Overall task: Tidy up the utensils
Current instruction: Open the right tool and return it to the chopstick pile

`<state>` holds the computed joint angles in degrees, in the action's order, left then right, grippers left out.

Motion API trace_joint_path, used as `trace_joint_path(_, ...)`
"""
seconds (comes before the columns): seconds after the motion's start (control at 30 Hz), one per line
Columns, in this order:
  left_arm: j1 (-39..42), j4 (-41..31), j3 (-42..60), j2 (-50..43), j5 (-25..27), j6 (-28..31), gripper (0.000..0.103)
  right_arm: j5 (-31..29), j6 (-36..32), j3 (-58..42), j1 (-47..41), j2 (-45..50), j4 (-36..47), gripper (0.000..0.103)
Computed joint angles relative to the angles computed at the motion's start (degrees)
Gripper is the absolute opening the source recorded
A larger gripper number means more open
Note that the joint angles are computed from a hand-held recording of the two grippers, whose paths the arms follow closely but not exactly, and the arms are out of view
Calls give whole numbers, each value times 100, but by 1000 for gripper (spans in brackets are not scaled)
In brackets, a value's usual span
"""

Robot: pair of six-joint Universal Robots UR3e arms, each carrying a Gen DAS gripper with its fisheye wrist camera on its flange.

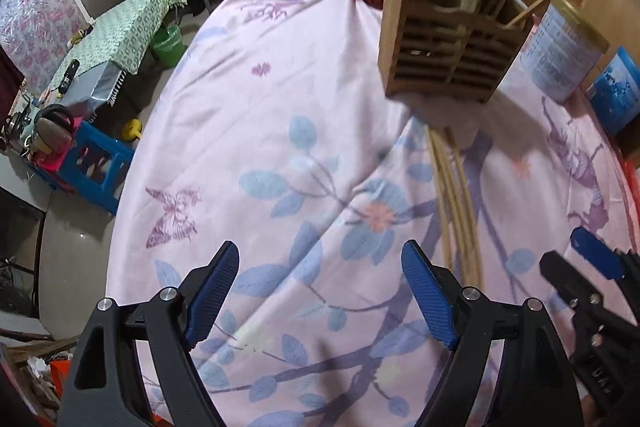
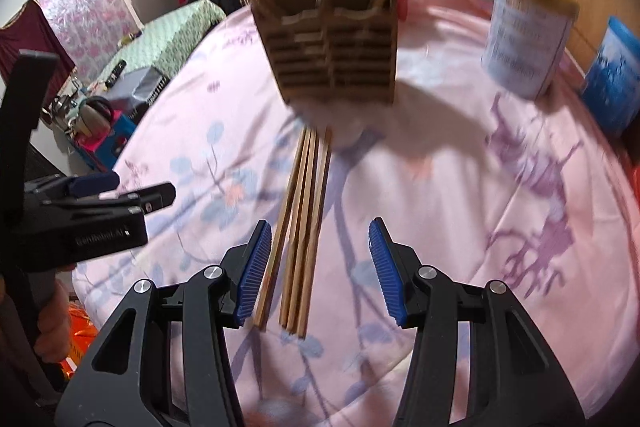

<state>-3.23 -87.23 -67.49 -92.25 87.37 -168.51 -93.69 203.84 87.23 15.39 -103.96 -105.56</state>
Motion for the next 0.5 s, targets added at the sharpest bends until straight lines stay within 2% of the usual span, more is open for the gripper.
trace_joint_path(0.3,331,315,-1000,354,-68,239,82,10,382,728,169,-41,-261,51)
trace_joint_path(0.5,280,537,-1633,632,6,416,82,-3,493,1280,246,-203,-470,50)
